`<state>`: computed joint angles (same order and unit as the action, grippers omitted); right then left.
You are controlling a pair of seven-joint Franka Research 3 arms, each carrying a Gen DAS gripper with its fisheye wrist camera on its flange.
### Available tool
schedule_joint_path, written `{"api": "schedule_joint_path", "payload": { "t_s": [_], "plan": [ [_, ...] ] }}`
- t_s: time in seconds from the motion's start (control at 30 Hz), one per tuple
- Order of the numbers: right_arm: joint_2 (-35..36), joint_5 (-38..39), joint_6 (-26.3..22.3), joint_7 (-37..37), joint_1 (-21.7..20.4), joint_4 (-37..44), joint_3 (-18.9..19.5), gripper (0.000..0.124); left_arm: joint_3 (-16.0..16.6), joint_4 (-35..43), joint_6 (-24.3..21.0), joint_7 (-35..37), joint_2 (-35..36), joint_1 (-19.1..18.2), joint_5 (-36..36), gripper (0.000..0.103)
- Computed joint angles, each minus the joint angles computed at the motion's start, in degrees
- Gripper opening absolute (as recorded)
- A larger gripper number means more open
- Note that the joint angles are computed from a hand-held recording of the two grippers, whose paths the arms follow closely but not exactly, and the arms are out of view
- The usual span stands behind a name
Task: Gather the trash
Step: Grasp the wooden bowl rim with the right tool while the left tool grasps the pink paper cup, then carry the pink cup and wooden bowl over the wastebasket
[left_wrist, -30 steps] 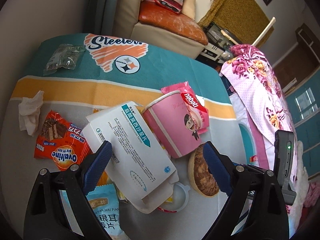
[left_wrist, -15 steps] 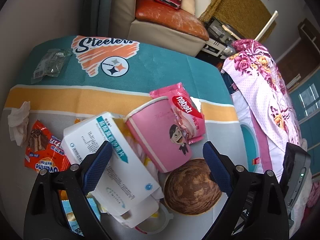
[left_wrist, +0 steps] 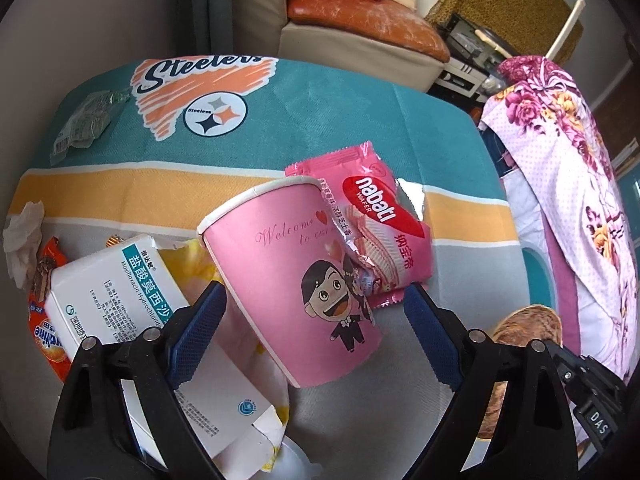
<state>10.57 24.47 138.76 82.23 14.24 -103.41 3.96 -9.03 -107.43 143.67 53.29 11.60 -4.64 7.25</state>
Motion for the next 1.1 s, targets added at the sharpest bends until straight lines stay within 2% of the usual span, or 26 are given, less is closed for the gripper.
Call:
{"api": "schedule_joint_path", "payload": {
  "t_s": [0.07, 0.13, 0.3, 0.53, 0.7, 0.87, 1.1],
  "plan": [
    [-0.1, 1.03, 0.18, -0.6, -0.37, -0.34, -0.01, 0.005, 0.25, 0.59, -0.48, -0.98, 0.63, -0.53, 1.73, 0.084],
    [-0.57, 2.07, 0.29, -1.26, -0.7, -0.99, -0.01, 0.005, 0.26, 0.57, -0.34, -1.4, 0.84, -0.67, 2.42, 0.068],
    [-1.19, 4.44, 0.45, -2.88, -1.34, -2.13, -0.05, 0.005, 0.63, -1.5, 0.47, -3.96, -0.8, -1.4, 5.54, 0.066],
    [-3.12, 6.58, 1.53, -4.52, -1.92, -4.25, -0.4, 0.006, -0.17, -6.13, 1.86, -4.29, -6.14, -1.68, 5.64, 0.066],
    [-5.55, 6.81, 3.07, -4.68, -2.1, -6.45, -0.88, 0.006, -1.04, -7.36, 3.63, -1.85, -8.72, -2.29, 3.52, 0.066],
    [-8.37, 6.93, 5.72, -4.14, -2.87, -9.13, -1.88, 0.006, -2.34, -4.9, 4.08, 1.74, -7.48, -4.03, 1.42, 0.066],
    [-11.59, 7.67, 8.58, -3.85, -5.49, -12.21, -4.11, 0.006, -4.32, 2.99, 2.51, 5.15, -1.01, -7.5, 1.54, 0.066]
  ]
}}
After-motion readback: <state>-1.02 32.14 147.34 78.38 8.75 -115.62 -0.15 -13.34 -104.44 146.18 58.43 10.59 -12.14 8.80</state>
